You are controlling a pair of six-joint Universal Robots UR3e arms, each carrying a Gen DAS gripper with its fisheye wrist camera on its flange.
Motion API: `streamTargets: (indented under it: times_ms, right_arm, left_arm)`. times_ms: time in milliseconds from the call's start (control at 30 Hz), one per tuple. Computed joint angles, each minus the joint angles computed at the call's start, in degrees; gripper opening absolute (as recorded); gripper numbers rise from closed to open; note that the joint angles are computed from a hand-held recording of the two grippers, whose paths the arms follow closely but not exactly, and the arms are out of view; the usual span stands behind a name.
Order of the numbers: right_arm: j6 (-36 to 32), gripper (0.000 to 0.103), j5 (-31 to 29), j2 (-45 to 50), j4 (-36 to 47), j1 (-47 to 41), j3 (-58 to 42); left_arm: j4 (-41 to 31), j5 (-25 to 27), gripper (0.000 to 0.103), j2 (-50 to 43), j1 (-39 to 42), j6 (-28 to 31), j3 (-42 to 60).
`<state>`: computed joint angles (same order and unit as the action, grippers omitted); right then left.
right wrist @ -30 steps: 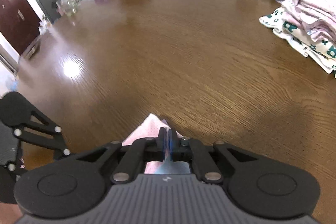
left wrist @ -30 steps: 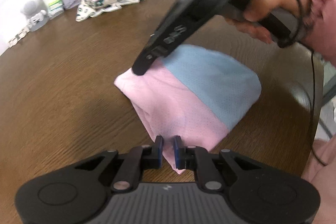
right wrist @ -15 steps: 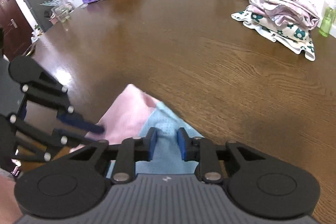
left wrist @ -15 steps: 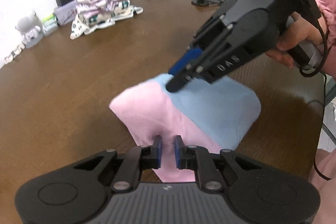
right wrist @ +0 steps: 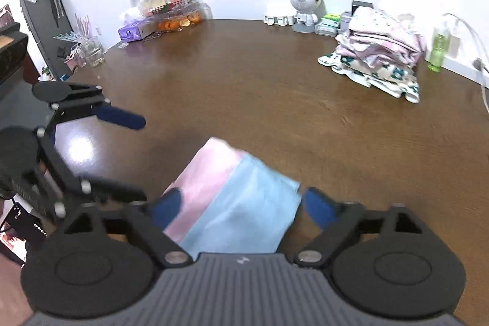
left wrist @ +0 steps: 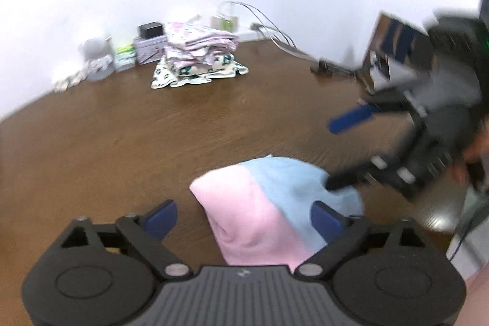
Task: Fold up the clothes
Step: 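Withdraw both grippers and reposition around the folded pink-blue bundle, then grasp the bundle's edge with the left gripper while the right gripper grasps beside it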
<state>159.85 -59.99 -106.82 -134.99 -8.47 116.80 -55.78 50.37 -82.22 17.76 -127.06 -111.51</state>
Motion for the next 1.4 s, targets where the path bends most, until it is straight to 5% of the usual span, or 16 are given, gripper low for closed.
streamTargets:
  times_ms: [300, 467, 800, 1100, 1400]
  right_arm:
    - [13.5, 0.103, -0.23, -23.13, 0.85, -3.57, 19.73]
    - [20.98, 0.103, -4.17, -28.33, -3.75, 0.52, 25.43]
    - [22.8, 0.103, -6.72, -29.51, -4.39, 2.87, 25.58]
    - [21.66, 0.103, -5.29, -28.22, -4.95, 1.0, 26.21]
    - [22.66, 0.103, -5.86, -12.43, -18.17, 0.57, 25.0]
  left_arm:
    - [-2.41, -6.1, 0.103, 17.36, 9.84, -8.7, -19.44]
    - [5.59, 1.9, 0.103, 19.23, 6.72, -14.43, -23.32]
    - [-1.64, 0.09, 0.103, 25.85, 10.62, -9.84, -24.67]
    - [1.79, 0.37, 0.103, 21.91, 8.48, -11.35, -24.19]
    - [11.81, 3.01, 0.103, 2.56, 1.12, -19.22, -14.56]
